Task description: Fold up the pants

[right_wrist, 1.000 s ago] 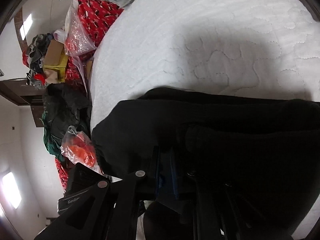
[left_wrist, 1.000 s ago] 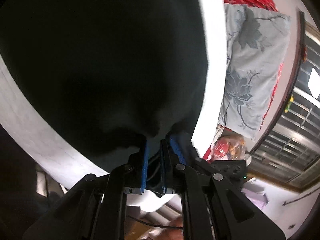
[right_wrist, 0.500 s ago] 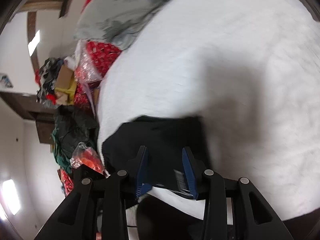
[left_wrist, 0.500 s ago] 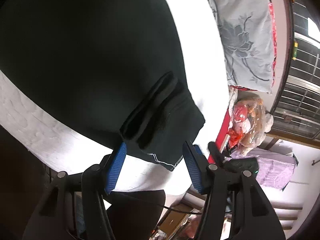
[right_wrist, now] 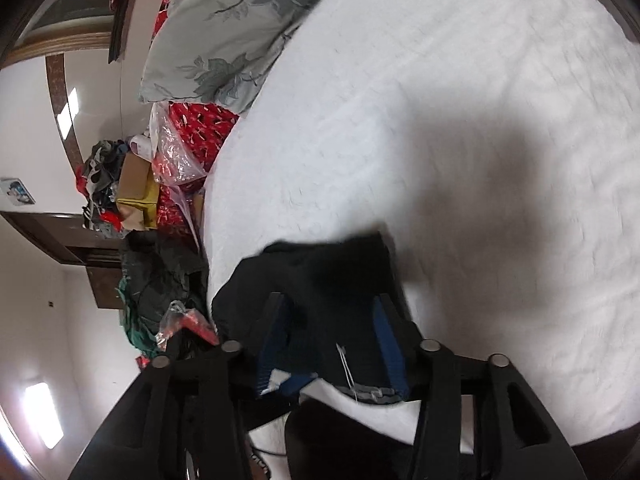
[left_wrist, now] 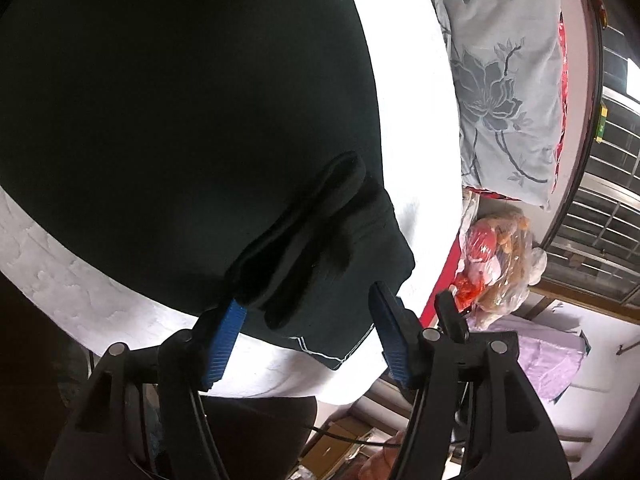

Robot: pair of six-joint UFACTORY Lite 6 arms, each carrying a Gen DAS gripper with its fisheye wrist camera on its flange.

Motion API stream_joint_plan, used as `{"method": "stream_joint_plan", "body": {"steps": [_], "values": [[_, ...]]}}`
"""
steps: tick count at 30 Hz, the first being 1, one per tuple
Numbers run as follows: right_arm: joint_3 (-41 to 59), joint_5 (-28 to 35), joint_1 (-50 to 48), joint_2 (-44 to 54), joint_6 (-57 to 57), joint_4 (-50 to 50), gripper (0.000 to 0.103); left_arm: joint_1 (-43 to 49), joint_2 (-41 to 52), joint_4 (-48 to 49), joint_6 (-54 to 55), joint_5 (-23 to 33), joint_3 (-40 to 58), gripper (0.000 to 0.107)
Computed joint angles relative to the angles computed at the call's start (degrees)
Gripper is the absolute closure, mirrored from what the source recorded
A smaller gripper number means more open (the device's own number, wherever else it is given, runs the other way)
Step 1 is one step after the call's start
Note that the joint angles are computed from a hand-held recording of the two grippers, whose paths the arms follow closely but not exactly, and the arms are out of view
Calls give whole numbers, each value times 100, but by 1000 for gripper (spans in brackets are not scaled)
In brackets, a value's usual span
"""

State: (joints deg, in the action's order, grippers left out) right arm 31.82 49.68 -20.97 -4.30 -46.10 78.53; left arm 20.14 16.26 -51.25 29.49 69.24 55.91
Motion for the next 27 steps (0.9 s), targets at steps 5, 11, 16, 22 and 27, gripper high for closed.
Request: {"method": "stream_joint_plan", "body": {"steps": [5, 11, 16, 22, 27], "values": [[622, -749, 635, 482, 649, -555, 51, -87, -81, 0, -105, -134, -15, 51], [876, -1510, 1329, 489, 1091, -1072, 80, -25, -243, 134, -27, -149, 128, 96], [1034, -1402, 1610, 220, 980, -847, 81, 393, -271, 277, 235, -225, 475, 96], [1382, -1923, 2200, 962, 1341, -1225, 70, 479, 397, 510, 449, -564, 655, 96], [599, -1631, 1624, -129, 1048, -839, 49, 581, 491, 532, 511, -449, 714, 95]]}}
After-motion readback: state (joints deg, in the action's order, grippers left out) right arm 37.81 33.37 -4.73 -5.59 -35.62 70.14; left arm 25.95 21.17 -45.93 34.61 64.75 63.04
